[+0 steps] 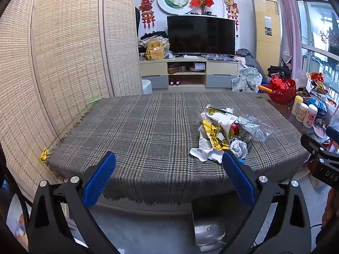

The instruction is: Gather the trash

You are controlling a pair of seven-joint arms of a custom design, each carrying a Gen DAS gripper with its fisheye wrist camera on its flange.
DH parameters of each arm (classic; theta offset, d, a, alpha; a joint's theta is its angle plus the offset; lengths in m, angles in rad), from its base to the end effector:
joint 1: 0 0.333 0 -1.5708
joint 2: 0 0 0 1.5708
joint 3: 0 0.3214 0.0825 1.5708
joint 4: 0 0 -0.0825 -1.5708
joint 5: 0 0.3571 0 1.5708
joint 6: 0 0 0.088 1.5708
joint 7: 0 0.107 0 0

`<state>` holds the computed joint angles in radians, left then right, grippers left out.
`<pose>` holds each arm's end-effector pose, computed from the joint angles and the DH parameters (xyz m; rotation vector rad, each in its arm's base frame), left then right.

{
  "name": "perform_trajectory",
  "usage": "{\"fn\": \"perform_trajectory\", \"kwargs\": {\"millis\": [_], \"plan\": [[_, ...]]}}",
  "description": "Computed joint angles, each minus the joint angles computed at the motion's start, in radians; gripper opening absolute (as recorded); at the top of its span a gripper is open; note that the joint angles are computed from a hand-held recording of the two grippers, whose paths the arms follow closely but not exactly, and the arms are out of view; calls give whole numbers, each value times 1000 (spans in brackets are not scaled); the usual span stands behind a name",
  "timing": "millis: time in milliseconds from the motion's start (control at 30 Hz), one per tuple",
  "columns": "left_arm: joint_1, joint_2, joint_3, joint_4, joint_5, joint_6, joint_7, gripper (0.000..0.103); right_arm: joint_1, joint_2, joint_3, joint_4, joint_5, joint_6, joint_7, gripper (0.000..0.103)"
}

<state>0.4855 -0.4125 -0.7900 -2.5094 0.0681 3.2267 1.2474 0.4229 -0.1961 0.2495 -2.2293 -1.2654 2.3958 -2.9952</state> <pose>0.4252 -0.1797 0.5254 -1.4502 1.7201 -0.9170 0.3908 0.3095 0.5122 -1.4447 1.7443 -1.0460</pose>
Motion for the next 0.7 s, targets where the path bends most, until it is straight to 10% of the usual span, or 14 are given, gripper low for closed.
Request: {"fn": "perform_trajectory", "kwargs": {"millis": [700], "plan": [[5,2,-6,-8,3,6,9,95,-12,-15,-2,-12,-3,26,30,100]]}}
